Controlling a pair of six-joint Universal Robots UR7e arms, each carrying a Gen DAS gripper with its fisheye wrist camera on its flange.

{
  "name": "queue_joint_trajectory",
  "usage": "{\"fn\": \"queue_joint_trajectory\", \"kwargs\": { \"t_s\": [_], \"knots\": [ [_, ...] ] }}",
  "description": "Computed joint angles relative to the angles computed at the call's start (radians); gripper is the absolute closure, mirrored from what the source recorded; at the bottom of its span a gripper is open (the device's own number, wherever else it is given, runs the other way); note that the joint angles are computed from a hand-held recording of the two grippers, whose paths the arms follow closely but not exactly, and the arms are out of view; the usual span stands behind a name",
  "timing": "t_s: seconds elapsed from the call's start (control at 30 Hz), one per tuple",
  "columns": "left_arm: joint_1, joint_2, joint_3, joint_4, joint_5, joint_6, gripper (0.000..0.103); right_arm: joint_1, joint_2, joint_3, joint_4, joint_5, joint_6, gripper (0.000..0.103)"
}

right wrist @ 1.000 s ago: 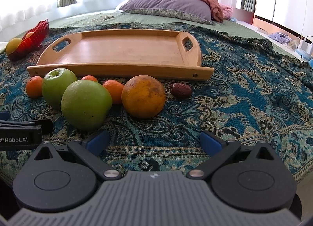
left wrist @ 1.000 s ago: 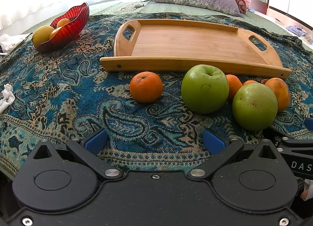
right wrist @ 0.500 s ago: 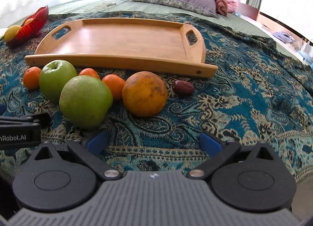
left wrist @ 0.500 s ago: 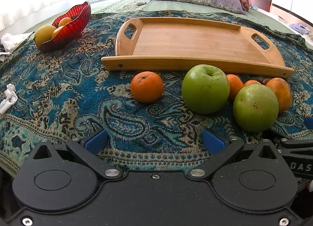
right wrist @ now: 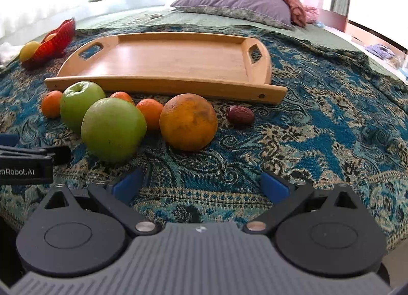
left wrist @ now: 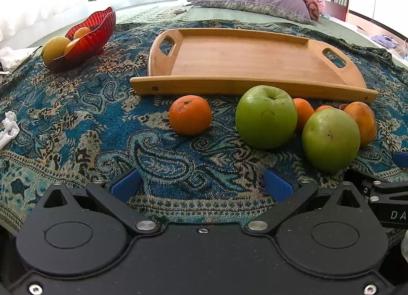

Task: Organize fruits
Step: 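Grasp the green apple with the left tool while the right tool grasps the large orange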

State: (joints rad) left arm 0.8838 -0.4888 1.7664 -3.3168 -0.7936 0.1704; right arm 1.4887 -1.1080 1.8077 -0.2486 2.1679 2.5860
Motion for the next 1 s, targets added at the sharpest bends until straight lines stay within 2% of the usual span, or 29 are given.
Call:
{"fn": "queue_joint_trajectory", "kwargs": {
  "t_s": [0.1,0.2,0.3,0.4,0.57,0.63,0.77,0.9,1.0],
  "knots": [
    [-0.002,0.004,-0.003,-0.003,0.009,-0.002,0.000,0.007,0.010,-0.013,0.010,0.022,0.000,0.000],
    [-0.007,0.019,-0.003,-0.040,0.025,0.008,0.000,0.025,0.029,-0.012,-0.035,0.069,-0.032,0.000],
    [-0.012,0.019,-0.001,-0.045,0.031,0.009,0.000,0.010,0.008,0.009,-0.039,0.023,-0.021,0.000],
    [-0.010,-0.001,0.001,-0.015,0.012,-0.039,0.000,-0.004,-0.016,0.024,-0.025,-0.023,0.003,0.000],
    [0.007,-0.029,0.016,-0.082,-0.098,-0.082,0.002,0.000,-0.037,0.068,-0.105,-0.060,-0.042,0.001],
    [0.006,-0.028,0.015,-0.108,-0.113,-0.060,0.011,0.007,-0.043,0.086,-0.154,-0.065,-0.078,0.005],
    [0.004,-0.016,0.006,-0.162,-0.141,0.013,0.019,0.014,-0.041,0.091,-0.203,-0.059,-0.140,0.012],
    [0.007,-0.018,0.006,-0.175,-0.185,0.041,0.034,0.011,-0.044,0.083,-0.201,-0.063,-0.130,0.021],
    [0.019,-0.027,-0.001,-0.150,-0.236,0.039,0.039,0.002,-0.052,0.082,-0.184,-0.089,-0.106,0.027]
  ]
}}
